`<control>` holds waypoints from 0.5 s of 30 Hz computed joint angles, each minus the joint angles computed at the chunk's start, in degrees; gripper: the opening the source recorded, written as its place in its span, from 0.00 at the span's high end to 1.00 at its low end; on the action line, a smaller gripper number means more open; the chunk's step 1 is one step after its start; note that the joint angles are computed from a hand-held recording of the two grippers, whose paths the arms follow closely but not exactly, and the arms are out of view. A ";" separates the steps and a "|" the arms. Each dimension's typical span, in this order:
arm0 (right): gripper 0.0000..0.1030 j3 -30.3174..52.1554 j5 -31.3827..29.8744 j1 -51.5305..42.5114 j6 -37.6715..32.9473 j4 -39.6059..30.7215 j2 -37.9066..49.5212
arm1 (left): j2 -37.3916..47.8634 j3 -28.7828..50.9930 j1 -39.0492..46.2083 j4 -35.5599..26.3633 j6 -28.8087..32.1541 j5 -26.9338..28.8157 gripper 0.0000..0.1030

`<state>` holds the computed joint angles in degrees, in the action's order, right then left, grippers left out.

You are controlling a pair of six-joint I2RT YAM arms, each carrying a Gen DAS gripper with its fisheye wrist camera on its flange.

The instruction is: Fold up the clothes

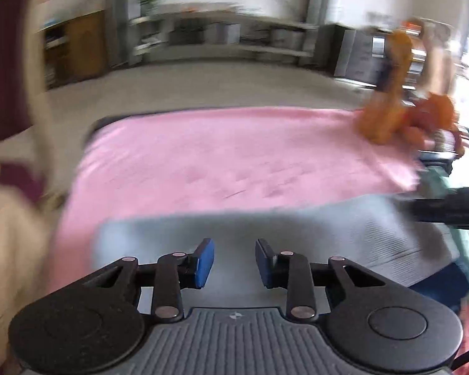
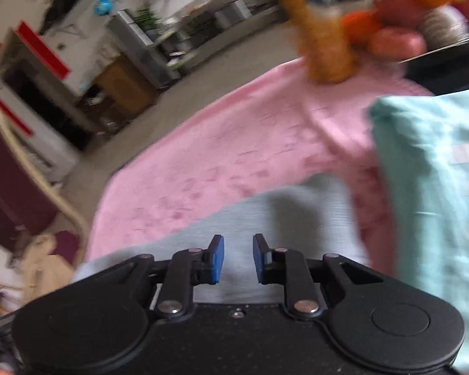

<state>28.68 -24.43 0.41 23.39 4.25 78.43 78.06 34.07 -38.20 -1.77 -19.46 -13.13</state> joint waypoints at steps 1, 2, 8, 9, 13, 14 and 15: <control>0.79 0.70 -1.31 0.40 0.08 1.53 1.90 | 3.21 2.05 -0.65 1.94 0.83 2.01 0.71; 0.79 1.55 -2.00 0.79 0.16 2.79 3.83 | 6.70 4.42 -1.10 3.26 1.30 4.08 0.70; 0.79 7.54 -5.50 0.85 3.05 8.60 16.87 | 27.08 18.33 1.67 1.93 -2.49 10.92 0.65; 0.79 8.62 -4.95 0.38 3.83 8.90 19.34 | 27.50 17.61 2.25 3.89 -3.95 11.63 0.65; 1.00 9.16 1.92 -2.12 5.62 8.59 23.07 | 27.14 15.75 3.31 6.53 -6.51 13.32 0.65; 1.00 8.56 3.94 -2.89 6.18 8.54 22.26 | 26.31 14.91 3.57 6.88 -6.73 13.74 0.65; 1.00 7.90 4.83 -3.97 6.93 8.66 21.47 | 25.33 14.11 3.94 7.03 -6.94 14.13 0.66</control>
